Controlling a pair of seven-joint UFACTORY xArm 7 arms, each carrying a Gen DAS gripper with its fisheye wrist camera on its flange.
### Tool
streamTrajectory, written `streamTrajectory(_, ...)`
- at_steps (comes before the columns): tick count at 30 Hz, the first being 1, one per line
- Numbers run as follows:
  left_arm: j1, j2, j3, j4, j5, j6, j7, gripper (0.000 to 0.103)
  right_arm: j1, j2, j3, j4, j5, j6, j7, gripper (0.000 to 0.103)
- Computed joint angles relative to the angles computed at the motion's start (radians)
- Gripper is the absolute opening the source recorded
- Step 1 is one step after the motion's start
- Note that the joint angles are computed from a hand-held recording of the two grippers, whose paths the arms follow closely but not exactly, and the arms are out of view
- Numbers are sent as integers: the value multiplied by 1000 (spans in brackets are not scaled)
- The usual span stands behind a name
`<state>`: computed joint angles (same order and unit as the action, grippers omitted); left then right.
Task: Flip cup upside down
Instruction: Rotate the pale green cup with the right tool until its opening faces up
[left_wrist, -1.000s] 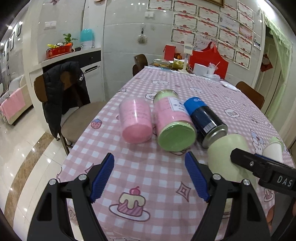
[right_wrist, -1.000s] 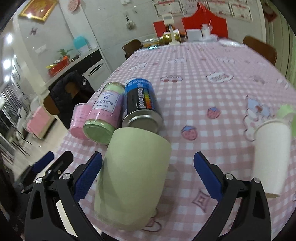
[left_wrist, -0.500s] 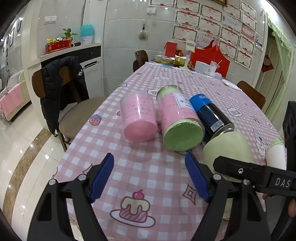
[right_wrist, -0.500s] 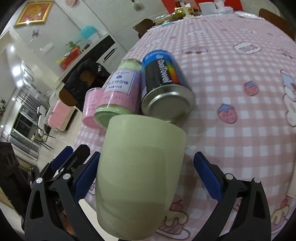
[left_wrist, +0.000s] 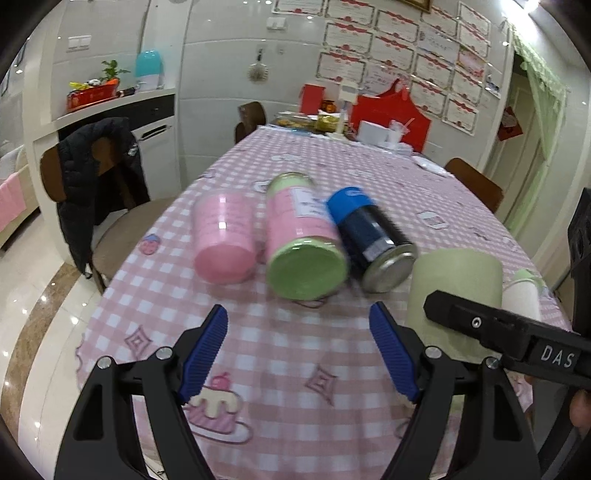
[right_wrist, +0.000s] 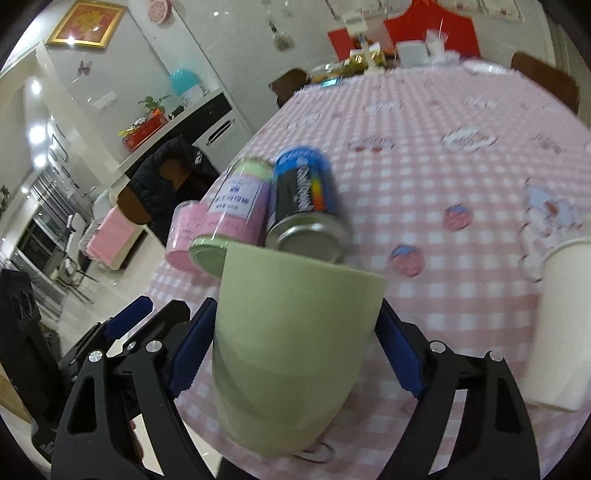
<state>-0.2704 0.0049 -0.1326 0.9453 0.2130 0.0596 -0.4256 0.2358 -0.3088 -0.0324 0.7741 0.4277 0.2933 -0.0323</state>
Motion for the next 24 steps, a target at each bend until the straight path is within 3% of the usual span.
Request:
streamTrajectory(5, -20, 14, 2, 27, 202, 7, -176, 78, -192, -63, 149, -58, -314, -63, 190, 78)
streamTrajectory(8, -34, 26, -7, 39, 172, 12, -154, 78, -246, -69, 175, -67, -431, -81, 265, 78)
streamTrajectory(12, -68, 44, 26, 82, 349, 40, -318, 78, -296, -70, 192, -56, -541, -74, 328, 77)
streamTrajectory(15, -63, 53, 14, 86, 296, 41, -277, 78, -316, -69, 198, -54, -599, -71, 368, 77)
streamTrajectory(17, -81, 62, 27, 103, 349, 67, -321, 78, -296, -67, 177, -57, -602, -67, 365, 77)
streamTrajectory(24, -94, 71, 41, 109, 370, 61, -344, 78, -298, -74, 167, -68, -634, -76, 386, 77)
